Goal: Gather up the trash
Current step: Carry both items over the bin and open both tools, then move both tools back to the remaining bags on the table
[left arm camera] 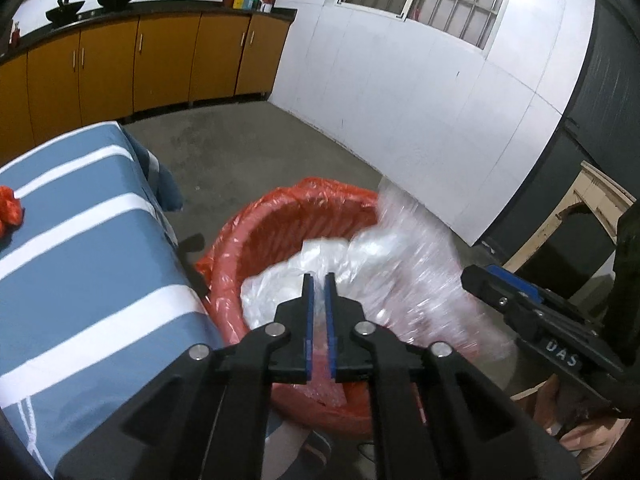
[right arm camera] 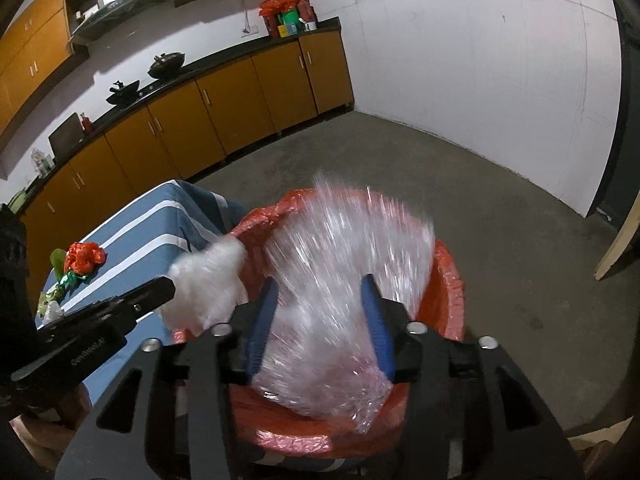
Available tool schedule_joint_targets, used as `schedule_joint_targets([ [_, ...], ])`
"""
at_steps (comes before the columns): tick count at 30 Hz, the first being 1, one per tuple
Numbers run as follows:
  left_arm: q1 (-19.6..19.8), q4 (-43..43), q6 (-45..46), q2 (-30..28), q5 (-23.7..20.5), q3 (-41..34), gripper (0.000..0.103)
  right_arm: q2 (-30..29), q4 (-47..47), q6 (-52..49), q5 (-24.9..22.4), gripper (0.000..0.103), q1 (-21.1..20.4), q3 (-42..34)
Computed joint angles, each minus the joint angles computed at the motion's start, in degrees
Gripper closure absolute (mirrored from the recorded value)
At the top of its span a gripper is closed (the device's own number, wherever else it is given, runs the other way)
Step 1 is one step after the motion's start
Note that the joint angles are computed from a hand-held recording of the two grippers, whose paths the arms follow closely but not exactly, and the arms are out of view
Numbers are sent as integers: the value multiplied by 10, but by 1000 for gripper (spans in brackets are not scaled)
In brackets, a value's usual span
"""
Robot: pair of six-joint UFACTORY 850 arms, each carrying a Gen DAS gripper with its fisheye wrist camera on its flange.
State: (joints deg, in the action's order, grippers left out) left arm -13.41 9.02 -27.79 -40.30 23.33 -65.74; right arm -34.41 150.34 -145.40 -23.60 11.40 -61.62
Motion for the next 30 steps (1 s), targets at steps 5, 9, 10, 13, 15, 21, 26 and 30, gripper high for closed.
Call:
schedule_joint_targets([
  [5,4,-17,12,0,-2,7,82,1,20,-13,1,50,-5,5],
  [9,5,-131,125,22,15,40,68,6,54,-45,0,46,-5,12],
  [10,5,-159,151,27,21,49,63,8,60,-54,-1,46,-3,14],
  [13,9,-242,227,52,45,83,54,14,68,-75,2,43,8,16],
  [15,13,-293,272,70,63,109,51,20,78,-97,1,40,21,17],
  [21,46,-409,351,130,121,194,45,25,47,-90,-13,39,62,9],
  [26,91,-469,378,179,165,266,43,13,-52,-17,-27,39,103,-16],
  [30,138,-509,397,215,198,321,42,-5,-130,50,-28,39,144,-51],
])
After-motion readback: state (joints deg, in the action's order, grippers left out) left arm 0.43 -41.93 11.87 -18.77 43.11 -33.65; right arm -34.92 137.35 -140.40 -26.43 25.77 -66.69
